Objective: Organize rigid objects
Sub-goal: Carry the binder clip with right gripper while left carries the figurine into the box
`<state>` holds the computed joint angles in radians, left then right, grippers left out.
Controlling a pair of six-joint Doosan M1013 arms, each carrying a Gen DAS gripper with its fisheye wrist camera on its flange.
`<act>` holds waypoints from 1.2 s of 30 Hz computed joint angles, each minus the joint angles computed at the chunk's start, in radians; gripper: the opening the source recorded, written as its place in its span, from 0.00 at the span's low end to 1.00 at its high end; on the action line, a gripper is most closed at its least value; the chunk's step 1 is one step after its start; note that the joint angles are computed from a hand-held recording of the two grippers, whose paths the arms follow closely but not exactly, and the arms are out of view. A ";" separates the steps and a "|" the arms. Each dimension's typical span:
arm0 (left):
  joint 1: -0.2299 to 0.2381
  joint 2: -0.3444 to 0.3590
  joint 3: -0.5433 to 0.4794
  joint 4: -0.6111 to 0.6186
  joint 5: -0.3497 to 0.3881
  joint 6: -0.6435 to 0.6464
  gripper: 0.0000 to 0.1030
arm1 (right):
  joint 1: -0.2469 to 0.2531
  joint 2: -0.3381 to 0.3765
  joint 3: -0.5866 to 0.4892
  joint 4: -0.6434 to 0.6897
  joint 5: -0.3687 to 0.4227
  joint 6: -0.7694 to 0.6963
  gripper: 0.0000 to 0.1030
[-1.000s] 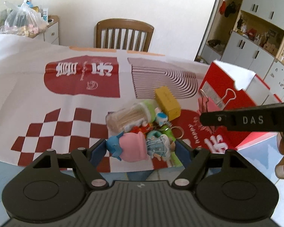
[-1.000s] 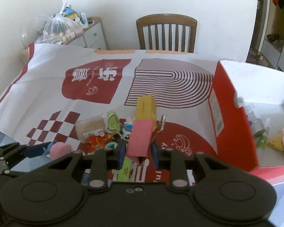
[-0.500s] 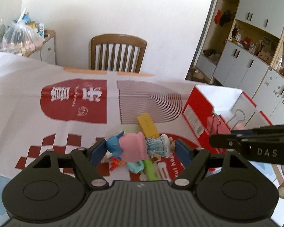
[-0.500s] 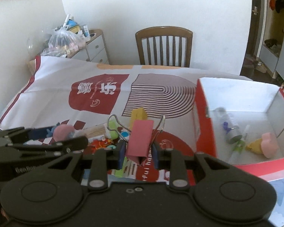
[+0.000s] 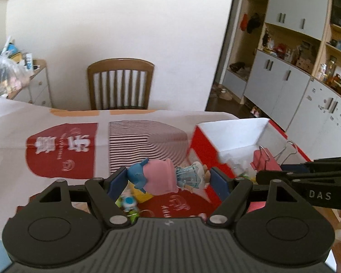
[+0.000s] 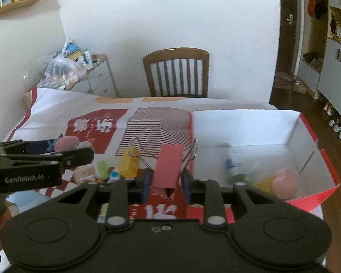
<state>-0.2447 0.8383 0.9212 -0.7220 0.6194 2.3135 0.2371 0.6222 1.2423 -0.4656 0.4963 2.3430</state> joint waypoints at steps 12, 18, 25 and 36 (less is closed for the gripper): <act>-0.079 0.027 -0.050 0.070 0.033 -0.039 0.76 | -0.071 -0.037 0.071 0.058 -0.042 -0.054 0.27; -0.114 0.058 -0.094 0.132 0.056 -0.103 0.76 | -0.108 -0.038 0.083 0.117 -0.044 -0.130 0.27; -0.153 0.110 -0.178 0.228 0.101 -0.168 0.76 | -0.153 -0.026 0.079 0.177 -0.033 -0.223 0.27; -0.198 0.231 -0.389 0.423 0.253 -0.317 0.76 | -0.209 0.039 -0.002 0.321 0.038 -0.397 0.27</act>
